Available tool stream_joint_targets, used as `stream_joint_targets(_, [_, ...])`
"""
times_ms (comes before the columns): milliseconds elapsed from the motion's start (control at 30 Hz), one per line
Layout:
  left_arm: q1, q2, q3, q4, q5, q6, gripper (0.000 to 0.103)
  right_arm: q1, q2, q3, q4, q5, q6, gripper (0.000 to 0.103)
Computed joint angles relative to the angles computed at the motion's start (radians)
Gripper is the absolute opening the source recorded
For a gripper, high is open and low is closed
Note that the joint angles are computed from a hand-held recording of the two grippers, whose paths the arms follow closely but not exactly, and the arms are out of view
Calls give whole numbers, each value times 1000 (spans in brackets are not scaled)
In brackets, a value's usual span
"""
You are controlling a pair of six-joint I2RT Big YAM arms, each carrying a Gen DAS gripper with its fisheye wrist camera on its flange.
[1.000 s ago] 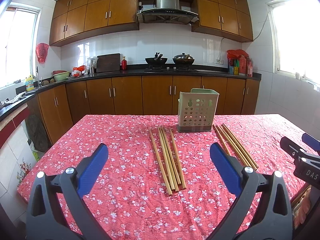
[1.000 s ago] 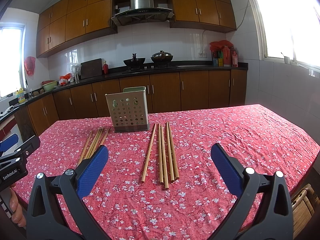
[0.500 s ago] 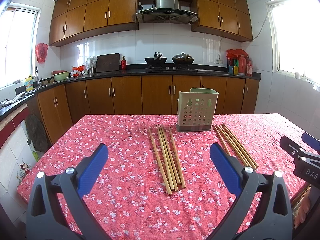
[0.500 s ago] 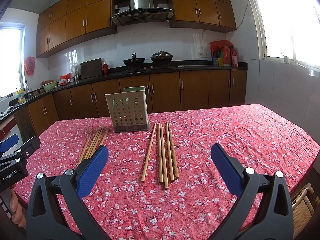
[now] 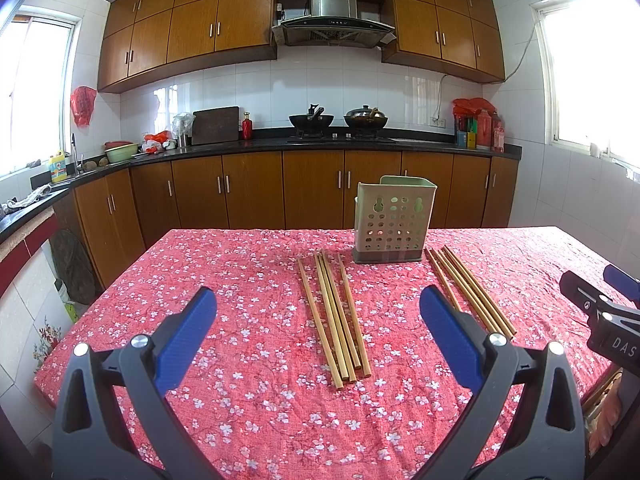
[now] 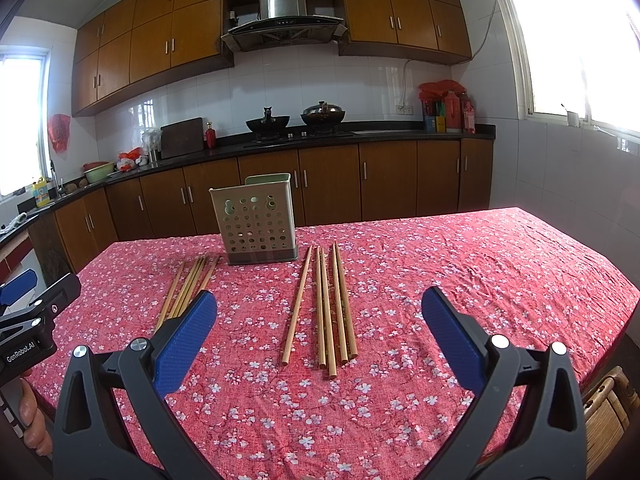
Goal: Organize utensils
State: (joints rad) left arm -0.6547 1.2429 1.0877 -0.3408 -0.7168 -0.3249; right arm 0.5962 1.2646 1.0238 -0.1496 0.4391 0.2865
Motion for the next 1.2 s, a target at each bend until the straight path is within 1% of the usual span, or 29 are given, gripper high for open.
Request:
stream_joint_targets(700, [9,-9,-12,4,7,4,99,-3,-8,-7,-2,-3,1,101])
stream_joint_targets(867, [13,18,6,-11,12,-24,99,-9,-5,-3,-20,-7,8,101])
stream_joint_targets(900, [16,24,10,-27,12,-41,99,-16,-2,5,-36,-14,12,101])
stream_joint_targets(933, [20,24,9,-26,14,-40,99,-18,11,10,-29,-17,13,101])
stream_joint_targets(967, [24,41,25,-52,11,-64,99,-29,23,22,-47,-30,24,101])
stream_joint_targets(1000, [31,56,34,-68,16,-79,99,-27,20,18,-48,-27,28,101])
stream_joint_targets(1033, [42,79,40,-71,29,-92,99,-39,30,28,-66,-37,40,101])
stream_joint_targets(1133, [74,100,62,-137,66,-120,99,-78,64,65,-133,-70,78,101])
stream_joint_targets(1200, [95,119,75,-160,91,-123,99,-110,97,102,-186,-108,100,101])
